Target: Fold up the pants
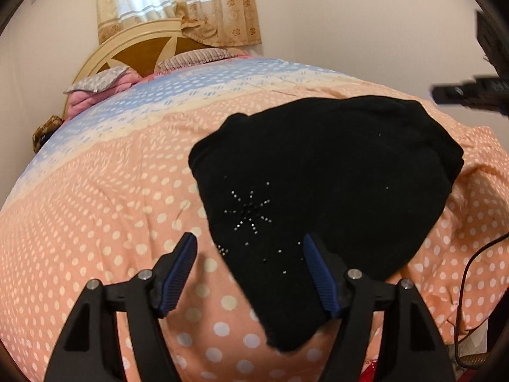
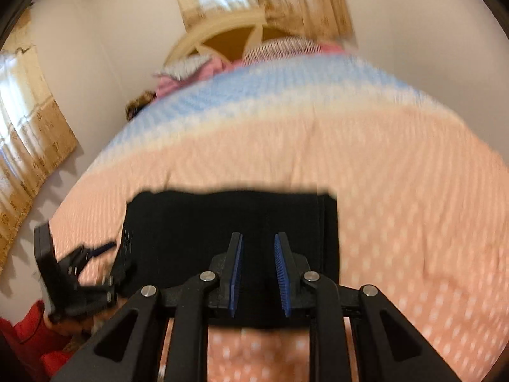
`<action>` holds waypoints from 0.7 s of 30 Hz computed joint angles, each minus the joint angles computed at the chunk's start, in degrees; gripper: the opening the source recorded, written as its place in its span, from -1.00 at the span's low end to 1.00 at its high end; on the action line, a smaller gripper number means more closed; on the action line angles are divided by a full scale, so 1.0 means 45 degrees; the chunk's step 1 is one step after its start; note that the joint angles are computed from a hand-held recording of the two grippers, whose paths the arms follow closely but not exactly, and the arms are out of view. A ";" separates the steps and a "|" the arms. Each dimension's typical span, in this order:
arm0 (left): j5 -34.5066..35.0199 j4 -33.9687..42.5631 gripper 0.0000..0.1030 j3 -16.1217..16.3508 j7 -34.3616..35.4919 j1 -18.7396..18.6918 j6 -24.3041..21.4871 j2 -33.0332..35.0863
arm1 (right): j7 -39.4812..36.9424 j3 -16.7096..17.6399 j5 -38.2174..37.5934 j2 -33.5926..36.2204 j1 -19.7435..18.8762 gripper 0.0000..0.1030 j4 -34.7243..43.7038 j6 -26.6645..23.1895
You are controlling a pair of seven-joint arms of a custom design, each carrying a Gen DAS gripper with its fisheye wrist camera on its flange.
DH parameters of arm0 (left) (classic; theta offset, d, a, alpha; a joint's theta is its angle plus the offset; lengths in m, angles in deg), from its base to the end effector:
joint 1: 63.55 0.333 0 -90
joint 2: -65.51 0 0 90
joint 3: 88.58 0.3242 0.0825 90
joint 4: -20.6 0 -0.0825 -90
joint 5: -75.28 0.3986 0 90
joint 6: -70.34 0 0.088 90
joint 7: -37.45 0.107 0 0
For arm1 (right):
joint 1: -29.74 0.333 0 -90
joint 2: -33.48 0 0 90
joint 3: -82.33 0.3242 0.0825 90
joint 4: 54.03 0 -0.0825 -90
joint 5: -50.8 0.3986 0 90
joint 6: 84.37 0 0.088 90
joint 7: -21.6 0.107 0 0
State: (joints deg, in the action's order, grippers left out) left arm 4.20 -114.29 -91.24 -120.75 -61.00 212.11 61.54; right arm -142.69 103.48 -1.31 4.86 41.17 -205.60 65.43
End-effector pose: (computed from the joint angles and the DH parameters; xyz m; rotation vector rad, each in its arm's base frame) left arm 0.5204 0.0017 0.3733 -0.7428 2.5142 -1.0857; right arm 0.3470 0.2422 0.4300 -1.1739 2.1192 -0.7396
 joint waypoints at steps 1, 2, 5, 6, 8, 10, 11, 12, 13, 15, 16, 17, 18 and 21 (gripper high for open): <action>-0.0096 -0.0069 0.40 -0.0015 -0.0053 -0.0011 0.0055 -0.0034 | -0.0071 0.0015 -0.0368 0.0389 -0.0313 -0.57 0.0285 -0.0047; -0.0137 -0.0072 0.40 -0.0011 -0.0155 -0.0012 0.0036 -0.0013 | -0.0297 -0.0158 -0.0593 0.0864 -0.0528 -0.57 0.0565 -0.0128; 0.0345 0.0201 0.43 0.0044 -0.1150 0.0111 -0.0385 0.0300 | -0.1271 -0.1305 -0.0242 0.2703 -0.0531 -0.57 0.1085 0.0493; 0.0736 0.0351 0.45 0.0043 -0.1767 0.0176 -0.0573 0.0433 | -0.1219 -0.1613 -0.0316 0.3136 -0.0579 -0.56 0.1127 0.0969; 0.1048 0.0516 0.52 0.0034 -0.2323 0.0299 -0.0843 0.0551 | -0.0079 -0.1837 -0.1202 0.3204 -0.0797 -0.56 0.1044 0.1570; 0.0938 0.0538 0.59 -0.0008 -0.2201 0.0364 -0.0833 0.0575 | -0.0176 -0.1975 -0.0269 0.2908 -0.0475 -0.57 0.1117 0.1013; 0.0820 0.0496 0.60 -0.0033 -0.2132 0.0377 -0.0772 0.0553 | -0.0011 -0.1616 -0.0160 0.2903 -0.0332 -0.56 0.1522 -0.0070; 0.0762 0.0445 0.60 -0.0042 -0.2167 0.0393 -0.0769 0.0517 | -0.0119 -0.1114 -0.0450 0.3051 -0.0412 -0.56 0.2013 -0.0742; 0.0749 0.0391 0.60 -0.0039 -0.2316 0.0413 -0.0803 0.0476 | -0.0563 -0.1058 -0.1336 0.3455 -0.0138 -0.56 0.2660 -0.0705; 0.0640 0.0275 0.60 -0.0021 -0.2406 0.0437 -0.0785 0.0385 | -0.1831 -0.1578 -0.2037 0.4544 0.0393 -0.56 0.3769 0.0693; 0.0529 0.0160 0.60 -0.0014 -0.2289 0.0435 -0.0733 0.0297 | -0.2438 -0.1749 -0.2171 0.5232 0.0605 -0.57 0.4414 0.1401; 0.0318 -0.0058 0.60 -0.0009 -0.1975 0.0414 -0.0644 0.0137 | -0.3728 -0.1921 -0.1948 0.6312 0.0842 -0.57 0.5389 0.2362; 0.0210 -0.0161 0.60 0.0007 -0.1799 0.0387 -0.0603 0.0062 | -0.5127 -0.1986 -0.1372 0.7157 0.1052 -0.57 0.6186 0.2662; -0.0085 -0.0318 0.60 0.0094 -0.1470 0.0354 -0.0608 -0.0025 | -0.9968 -0.2413 0.0841 0.9761 0.2270 -0.57 0.9135 0.0970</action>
State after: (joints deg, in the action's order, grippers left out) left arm 3.82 -115.72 -90.82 -127.36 -59.41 209.38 61.43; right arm -187.54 92.62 2.47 48.78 51.38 -164.49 69.79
